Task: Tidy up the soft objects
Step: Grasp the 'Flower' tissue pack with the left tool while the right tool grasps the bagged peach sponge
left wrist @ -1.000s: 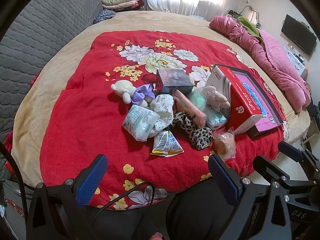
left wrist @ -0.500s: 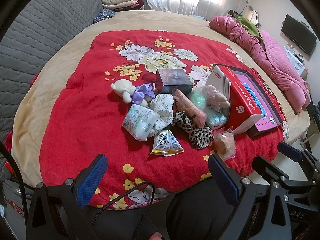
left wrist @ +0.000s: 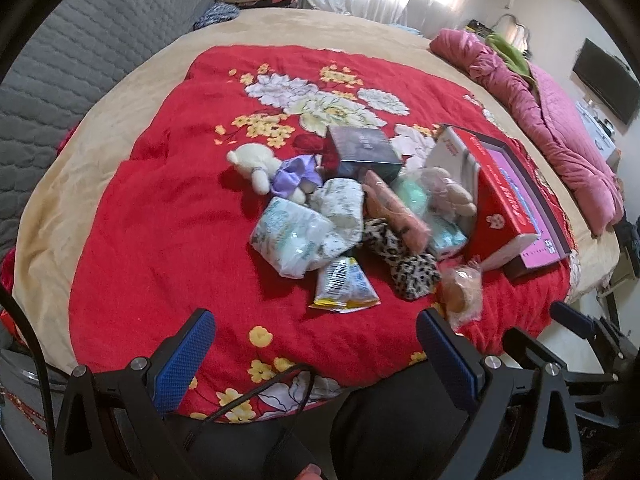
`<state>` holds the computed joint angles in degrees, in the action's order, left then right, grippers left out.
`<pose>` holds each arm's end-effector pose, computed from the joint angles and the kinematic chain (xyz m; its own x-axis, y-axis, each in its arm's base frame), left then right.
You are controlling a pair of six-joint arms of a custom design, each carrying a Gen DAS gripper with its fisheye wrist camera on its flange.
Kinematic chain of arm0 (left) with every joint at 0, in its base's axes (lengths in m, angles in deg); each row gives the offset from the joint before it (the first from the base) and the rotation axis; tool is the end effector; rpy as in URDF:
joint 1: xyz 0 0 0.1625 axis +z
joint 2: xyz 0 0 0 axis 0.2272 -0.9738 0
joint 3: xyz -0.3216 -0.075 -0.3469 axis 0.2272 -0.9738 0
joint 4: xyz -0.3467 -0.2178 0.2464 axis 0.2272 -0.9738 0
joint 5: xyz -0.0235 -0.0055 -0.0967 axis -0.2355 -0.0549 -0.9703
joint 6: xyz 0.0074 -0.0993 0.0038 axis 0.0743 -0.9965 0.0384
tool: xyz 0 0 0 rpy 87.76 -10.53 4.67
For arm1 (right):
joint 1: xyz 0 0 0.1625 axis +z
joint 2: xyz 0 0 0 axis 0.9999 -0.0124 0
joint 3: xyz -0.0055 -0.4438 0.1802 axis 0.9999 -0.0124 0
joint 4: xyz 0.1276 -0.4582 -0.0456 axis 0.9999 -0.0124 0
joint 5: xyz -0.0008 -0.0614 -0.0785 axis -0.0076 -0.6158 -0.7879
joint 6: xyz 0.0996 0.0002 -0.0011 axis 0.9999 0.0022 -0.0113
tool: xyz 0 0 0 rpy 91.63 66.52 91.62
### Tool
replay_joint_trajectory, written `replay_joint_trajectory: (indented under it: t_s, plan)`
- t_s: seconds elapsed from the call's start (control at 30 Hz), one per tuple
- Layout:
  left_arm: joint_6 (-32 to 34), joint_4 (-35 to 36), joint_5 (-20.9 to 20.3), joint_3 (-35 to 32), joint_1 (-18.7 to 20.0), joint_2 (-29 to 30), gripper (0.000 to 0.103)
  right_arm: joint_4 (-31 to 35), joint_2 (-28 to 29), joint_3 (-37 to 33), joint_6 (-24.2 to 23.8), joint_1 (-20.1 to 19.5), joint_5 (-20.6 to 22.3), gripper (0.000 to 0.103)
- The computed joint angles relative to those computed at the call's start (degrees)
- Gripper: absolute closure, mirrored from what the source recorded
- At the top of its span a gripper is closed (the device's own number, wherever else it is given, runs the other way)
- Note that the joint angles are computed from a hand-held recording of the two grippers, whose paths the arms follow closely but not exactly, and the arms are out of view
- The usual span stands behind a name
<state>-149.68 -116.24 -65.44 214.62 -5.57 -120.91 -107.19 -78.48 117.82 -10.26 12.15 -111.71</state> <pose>-0.3138 -0.2319 0.0923 -0.6735 -0.5747 -0.4649 -0.0698 0.6756 -0.7340 0.1637 -0.3314 0.2476 -0.6014 -0.6523 0.4614 -0.7280 0.6853 0.0201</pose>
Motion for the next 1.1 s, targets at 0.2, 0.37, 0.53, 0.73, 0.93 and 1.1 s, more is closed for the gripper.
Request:
replay_joint_trajectory:
  t_s: [0.2,0.37,0.53,0.73,0.93,1.1]
  plan:
    - [0.4,-1.3,1.0,1.8,2.2,-2.6,0.002,-2.0,2.8,-0.1,0.0,-0.8,-1.2,0.008]
    - [3.2,-5.2,2.5,4.1,4.9,-5.1,0.002,-2.5,4.9,-0.5,0.5,-1.3,-1.8,0.008]
    - [1.1,-9.2,2.6,8.2,6.6,-9.9,0.002,-2.6,6.0,-0.8,0.6,-1.9,-2.1,0.008]
    - [-0.9,-13.7,4.8,11.4,8.7,-14.6,0.002,-3.4,8.4,-1.2,1.0,-2.0,-3.2,0.008]
    - [0.7,-23.8,4.9,13.9,13.2,-15.5,0.002,-4.9,11.2,-1.4,1.4,-1.5,-4.4,0.008]
    - [2.7,-32.1,5.0,16.1,16.4,-15.6,0.006,-7.0,14.0,-1.8,1.8,-1.5,-5.8,0.008]
